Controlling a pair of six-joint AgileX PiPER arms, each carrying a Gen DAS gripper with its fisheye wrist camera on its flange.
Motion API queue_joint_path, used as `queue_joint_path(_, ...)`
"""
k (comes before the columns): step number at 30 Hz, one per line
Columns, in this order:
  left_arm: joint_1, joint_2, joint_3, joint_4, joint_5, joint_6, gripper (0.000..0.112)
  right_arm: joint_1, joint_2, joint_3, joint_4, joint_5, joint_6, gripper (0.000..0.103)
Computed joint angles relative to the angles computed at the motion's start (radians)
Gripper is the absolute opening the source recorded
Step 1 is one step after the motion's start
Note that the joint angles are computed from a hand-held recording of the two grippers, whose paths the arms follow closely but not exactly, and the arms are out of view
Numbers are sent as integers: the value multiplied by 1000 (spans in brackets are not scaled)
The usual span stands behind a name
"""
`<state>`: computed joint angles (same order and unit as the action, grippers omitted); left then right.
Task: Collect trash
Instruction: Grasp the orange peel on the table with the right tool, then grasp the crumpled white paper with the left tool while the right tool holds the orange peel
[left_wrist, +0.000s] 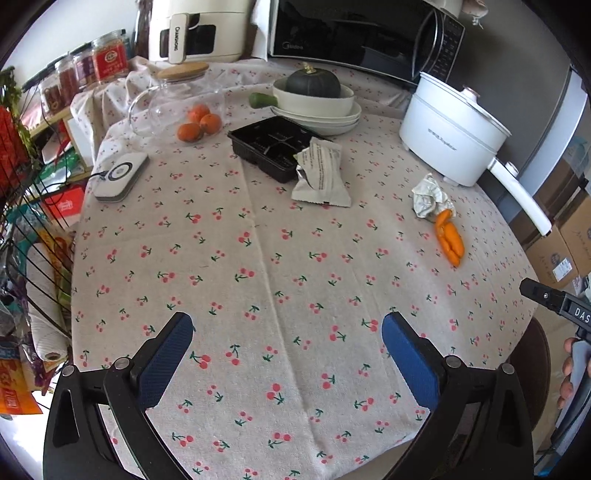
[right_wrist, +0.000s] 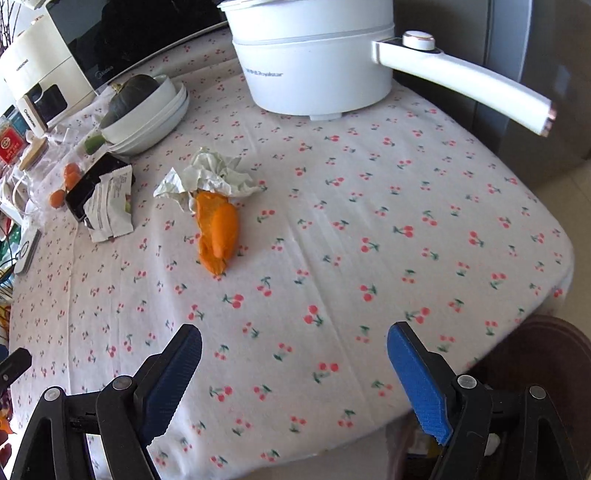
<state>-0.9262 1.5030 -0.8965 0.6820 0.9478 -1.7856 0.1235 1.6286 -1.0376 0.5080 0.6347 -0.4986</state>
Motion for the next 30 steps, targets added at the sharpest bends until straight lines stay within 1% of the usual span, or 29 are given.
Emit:
queue_joint_path(4, 55, -4, 7, -3, -27, 30, 103, 122, 108, -46, -92, -99, 91, 86)
queue_joint_path(6, 73, -1, 12, -4, -38, 43, 103, 161, 162, -71, -117, -141, 117, 86)
queue_joint_path(9, 100, 3, 31, -11, -65, 52, 103, 207, 242, -118, -176, -185, 187, 86)
queue_joint_path(11, 118, 7, 43, -20, -87, 61, 103, 222, 283, -147, -198, -209, 215, 83)
queue_joint_path(12, 123, 10, 49, -24, -94, 64, 103, 235, 289, -144, -240, -246, 257, 83)
queue_joint_path(14, 134, 17, 54, -33, -107, 77, 103, 250, 304, -152, -279, -284, 289, 82)
queue_joint_path(17, 138, 32, 50, -38, -107, 86, 103, 268, 320, -163, -343, -319, 344, 79)
queue_joint_path(18, 137, 35, 48, -39, -105, 86, 103, 269, 325, -169, -331, -322, 330, 77)
queue_joint_path(19, 135, 38, 46, -40, -105, 85, 103, 272, 331, -180, -331, -321, 329, 73)
queue_joint_path(20, 132, 41, 44, -41, -105, 83, 103, 274, 340, -197, -331, -313, 326, 66)
queue_joint_path(21, 129, 46, 40, -42, -104, 82, 103, 272, 343, -207, -307, -303, 294, 61)
queue_joint_path(23, 120, 57, 26, -47, -98, 87, 103, 275, 339, -220, -283, -273, 248, 34)
queue_joint_path(24, 114, 61, 18, -50, -93, 89, 103, 275, 333, -220, -277, -256, 230, 32)
queue_joint_path(26, 101, 67, 2, -52, -91, 92, 103, 262, 305, -195, -206, -234, 139, 27)
queue_joint_path(30, 65, 84, -36, -36, -74, 74, 103, 217, 209, -98, -127, -215, 2, 27)
